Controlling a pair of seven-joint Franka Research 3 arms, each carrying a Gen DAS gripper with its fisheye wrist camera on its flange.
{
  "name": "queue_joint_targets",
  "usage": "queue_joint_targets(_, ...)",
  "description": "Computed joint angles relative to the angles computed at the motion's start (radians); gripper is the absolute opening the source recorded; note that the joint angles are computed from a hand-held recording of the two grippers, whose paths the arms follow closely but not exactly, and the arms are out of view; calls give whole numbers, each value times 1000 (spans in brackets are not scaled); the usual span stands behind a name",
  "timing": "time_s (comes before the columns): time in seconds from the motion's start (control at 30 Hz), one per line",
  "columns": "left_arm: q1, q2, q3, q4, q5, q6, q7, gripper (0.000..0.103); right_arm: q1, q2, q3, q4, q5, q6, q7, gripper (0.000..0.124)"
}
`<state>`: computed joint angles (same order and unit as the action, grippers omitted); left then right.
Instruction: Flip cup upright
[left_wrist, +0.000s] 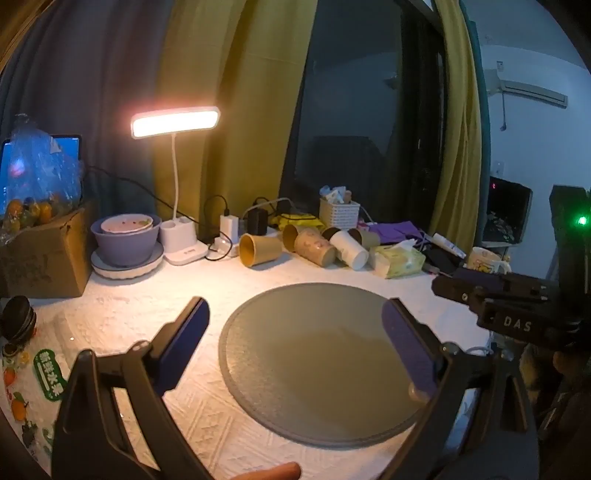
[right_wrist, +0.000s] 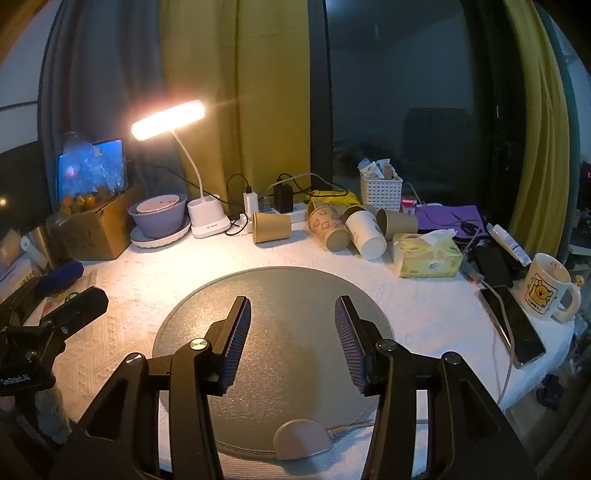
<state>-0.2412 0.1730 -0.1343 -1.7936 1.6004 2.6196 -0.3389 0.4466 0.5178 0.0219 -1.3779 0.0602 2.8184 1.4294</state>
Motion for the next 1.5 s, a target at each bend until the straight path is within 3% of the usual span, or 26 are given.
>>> queue_joint_targets(1.5,1,23,12,24,10,45,-2,96,-12,2,5,3,19,0,-13,50)
